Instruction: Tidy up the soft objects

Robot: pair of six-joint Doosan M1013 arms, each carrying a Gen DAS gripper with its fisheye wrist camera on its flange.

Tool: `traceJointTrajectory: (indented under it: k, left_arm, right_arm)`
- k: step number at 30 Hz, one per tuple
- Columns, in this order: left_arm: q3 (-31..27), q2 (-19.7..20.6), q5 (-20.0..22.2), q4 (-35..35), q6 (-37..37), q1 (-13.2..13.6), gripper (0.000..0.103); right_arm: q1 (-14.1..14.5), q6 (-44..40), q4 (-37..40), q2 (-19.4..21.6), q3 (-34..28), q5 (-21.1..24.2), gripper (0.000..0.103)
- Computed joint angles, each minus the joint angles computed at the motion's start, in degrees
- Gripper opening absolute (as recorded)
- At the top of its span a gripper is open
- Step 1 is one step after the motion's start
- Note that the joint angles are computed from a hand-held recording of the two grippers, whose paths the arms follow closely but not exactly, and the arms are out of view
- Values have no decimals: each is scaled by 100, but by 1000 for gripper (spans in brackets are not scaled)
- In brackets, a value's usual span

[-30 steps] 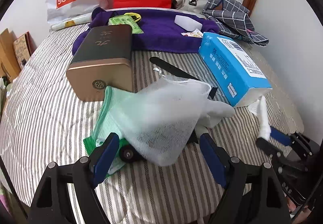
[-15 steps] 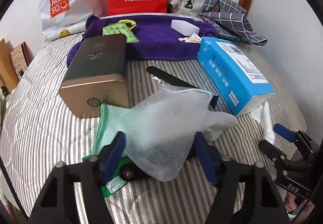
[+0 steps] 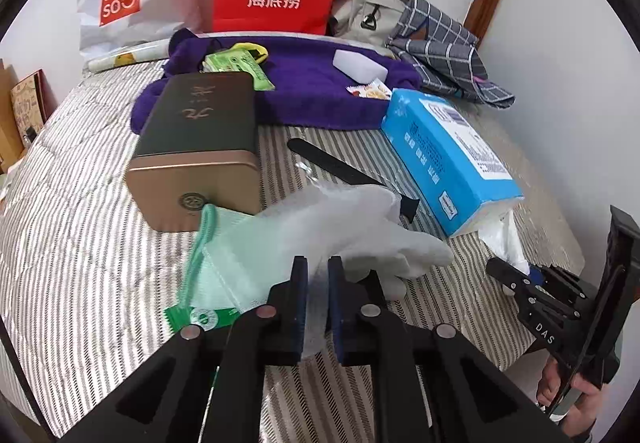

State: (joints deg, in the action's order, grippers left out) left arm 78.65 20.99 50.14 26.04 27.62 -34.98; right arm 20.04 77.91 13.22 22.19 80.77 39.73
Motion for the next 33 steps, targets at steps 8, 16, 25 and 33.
traceJointTrajectory:
  k: [8,16,25,33]
  left_arm:
    - [222,-241,-99,297,-380,-28,10]
    - [363,-454,-189,569,-716,-28,7]
    - [442,-499,-314,305,-709,84,6]
    - [414,-270,-371,-605,-51,243,6]
  right_arm:
    - [30,124,-180,-134,30,-81,20]
    - [86,80,-213,-268,-57,-140,20]
    - [161,52,-322,-248,-234,0,20]
    - [197,113,-460,-182,-273,134,20]
